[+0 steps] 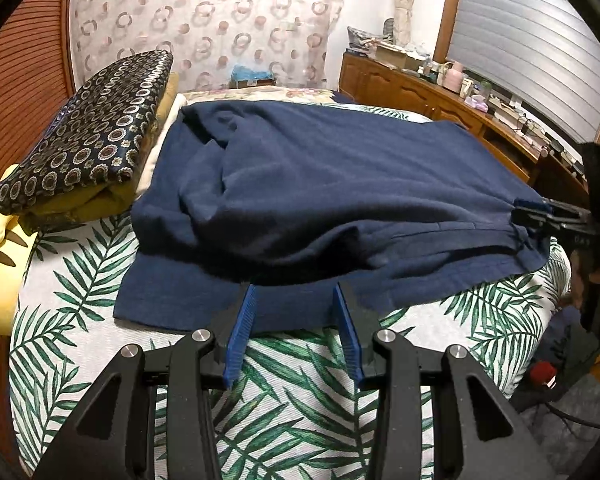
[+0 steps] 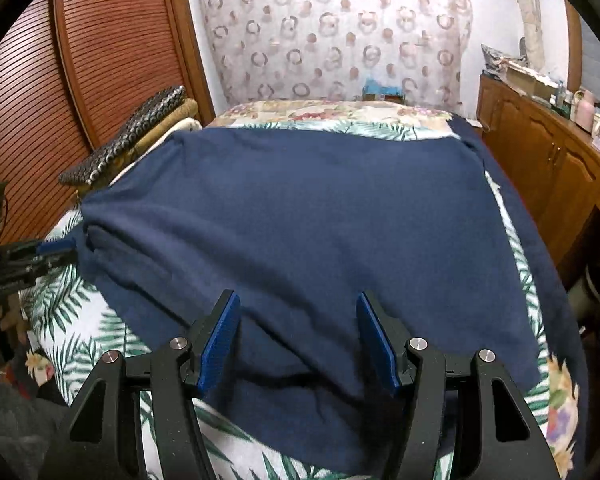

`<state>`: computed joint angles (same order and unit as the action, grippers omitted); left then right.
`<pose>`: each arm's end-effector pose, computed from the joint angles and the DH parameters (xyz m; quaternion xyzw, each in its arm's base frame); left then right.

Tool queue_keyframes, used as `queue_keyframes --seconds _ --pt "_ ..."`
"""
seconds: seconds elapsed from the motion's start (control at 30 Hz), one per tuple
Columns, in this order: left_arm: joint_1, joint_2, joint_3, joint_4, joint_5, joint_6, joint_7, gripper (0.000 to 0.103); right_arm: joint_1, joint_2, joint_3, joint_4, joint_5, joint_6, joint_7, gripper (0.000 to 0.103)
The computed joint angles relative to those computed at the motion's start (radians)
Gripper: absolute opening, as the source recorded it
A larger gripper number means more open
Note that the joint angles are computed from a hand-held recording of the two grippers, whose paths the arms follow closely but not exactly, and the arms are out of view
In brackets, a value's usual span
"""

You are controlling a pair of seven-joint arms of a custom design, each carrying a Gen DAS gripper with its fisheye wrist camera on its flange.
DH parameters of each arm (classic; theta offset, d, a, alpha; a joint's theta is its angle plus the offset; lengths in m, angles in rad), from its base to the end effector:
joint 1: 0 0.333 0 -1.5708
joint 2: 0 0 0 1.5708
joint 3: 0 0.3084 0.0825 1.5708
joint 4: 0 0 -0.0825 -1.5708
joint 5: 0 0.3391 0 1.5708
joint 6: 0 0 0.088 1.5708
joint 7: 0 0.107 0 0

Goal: Fold small clothes

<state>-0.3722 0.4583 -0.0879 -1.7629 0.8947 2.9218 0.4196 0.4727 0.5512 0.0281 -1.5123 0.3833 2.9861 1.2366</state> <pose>0.5667 -0.3262 0.3926 -0.6207 0.6834 -0.3204 0.2122 0.6338 0.3113 0.4656 -0.7614 0.4654 -0.1933 0.4077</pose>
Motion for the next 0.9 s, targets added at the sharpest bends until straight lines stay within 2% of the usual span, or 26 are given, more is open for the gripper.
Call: queue_keyframes --seconds 0.03,0.1,0.17,0.33,0.53,0.6,0.67,0.7,0.73,0.9 --pt "-0.002 -0.002 0.005 -0.004 0.006 -0.001 -0.004 0.041 -0.014 0.0 0.019 -0.008 0.02 0.008 -0.021 0.062" --pt "-0.014 -0.007 0.017 -0.008 0.027 -0.01 -0.021 0.041 0.006 0.005 -0.014 -0.012 0.007 0.023 0.012 0.063" --pt "-0.029 -0.01 0.034 -0.007 0.063 -0.02 -0.055 0.041 -0.008 0.014 0.0 -0.013 0.025 0.051 0.011 0.062" --pt "-0.011 -0.026 0.024 -0.031 0.084 -0.004 -0.079 0.041 -0.036 0.02 0.035 -0.011 0.068 0.068 -0.004 0.062" --pt "0.001 -0.077 0.041 -0.076 0.157 0.021 -0.143 0.041 0.005 0.021 -0.008 -0.021 0.049 0.073 0.017 0.062" --pt "0.023 -0.092 0.03 -0.085 0.153 0.016 -0.135 0.047 0.008 0.02 -0.01 -0.023 0.046 0.076 0.021 0.063" --pt "0.045 -0.102 0.027 -0.093 0.15 0.027 -0.138 0.07 0.008 0.019 -0.009 -0.026 0.047 0.079 0.021 0.063" --pt "0.055 -0.105 0.028 -0.092 0.149 0.033 -0.141 0.075 0.011 0.017 -0.011 -0.031 0.047 0.083 0.022 0.063" --pt "0.062 -0.103 0.029 -0.086 0.148 0.033 -0.142 0.077 0.009 0.01 -0.008 -0.043 0.048 0.089 0.018 0.063" --pt "0.101 -0.053 0.011 -0.014 0.078 -0.003 -0.068 0.078 0.004 0.018 -0.008 -0.029 0.047 0.084 0.016 0.063"
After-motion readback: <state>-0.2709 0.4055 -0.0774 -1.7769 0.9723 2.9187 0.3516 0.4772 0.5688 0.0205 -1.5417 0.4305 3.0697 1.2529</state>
